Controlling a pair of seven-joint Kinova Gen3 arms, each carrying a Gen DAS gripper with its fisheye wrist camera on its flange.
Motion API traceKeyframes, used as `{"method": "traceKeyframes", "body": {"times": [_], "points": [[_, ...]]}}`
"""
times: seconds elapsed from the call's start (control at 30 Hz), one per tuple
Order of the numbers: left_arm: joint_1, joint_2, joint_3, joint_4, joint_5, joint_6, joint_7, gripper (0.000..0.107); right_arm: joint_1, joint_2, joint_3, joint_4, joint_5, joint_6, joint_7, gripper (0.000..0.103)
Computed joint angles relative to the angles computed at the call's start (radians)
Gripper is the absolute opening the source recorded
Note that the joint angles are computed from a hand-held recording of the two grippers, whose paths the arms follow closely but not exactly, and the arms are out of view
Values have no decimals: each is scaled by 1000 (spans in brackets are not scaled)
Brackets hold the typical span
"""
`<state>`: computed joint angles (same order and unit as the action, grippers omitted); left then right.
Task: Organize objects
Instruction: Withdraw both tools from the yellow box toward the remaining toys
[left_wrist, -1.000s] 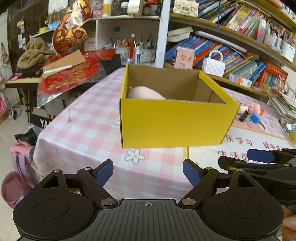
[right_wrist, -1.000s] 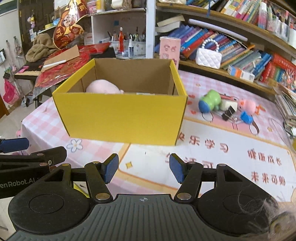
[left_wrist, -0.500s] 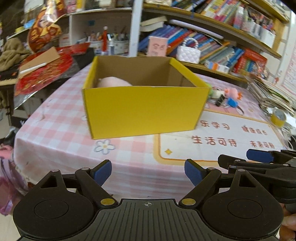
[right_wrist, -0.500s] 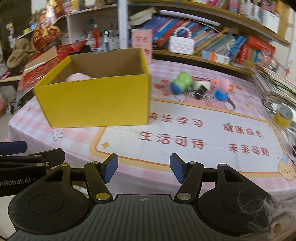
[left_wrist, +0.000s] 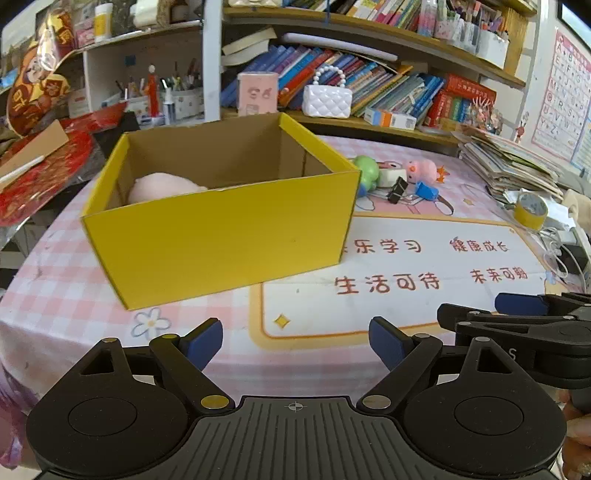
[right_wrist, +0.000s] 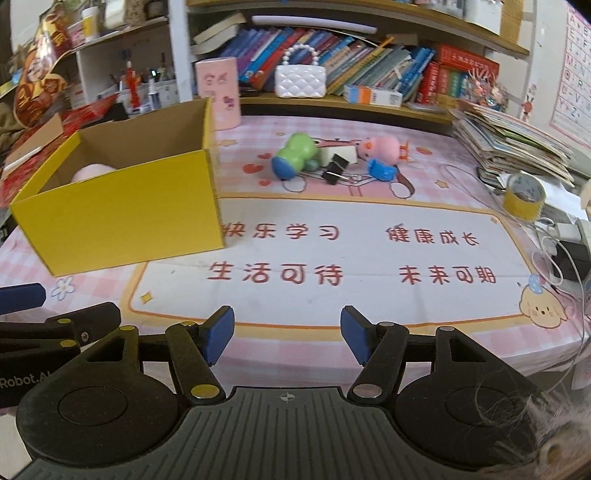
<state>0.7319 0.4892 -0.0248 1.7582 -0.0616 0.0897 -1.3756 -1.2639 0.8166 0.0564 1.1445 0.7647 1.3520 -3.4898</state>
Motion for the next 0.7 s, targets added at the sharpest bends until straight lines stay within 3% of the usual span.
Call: {"method": "traceKeyframes", "body": {"times": [0.2, 0.7], "points": [[7, 66, 41, -120, -8, 70, -4, 89, 22, -50, -7, 99, -1, -11, -39, 63], [119, 260, 48, -490, -67, 266, 64, 89, 168, -235, -79, 441, 50, -140, -147, 64]]}}
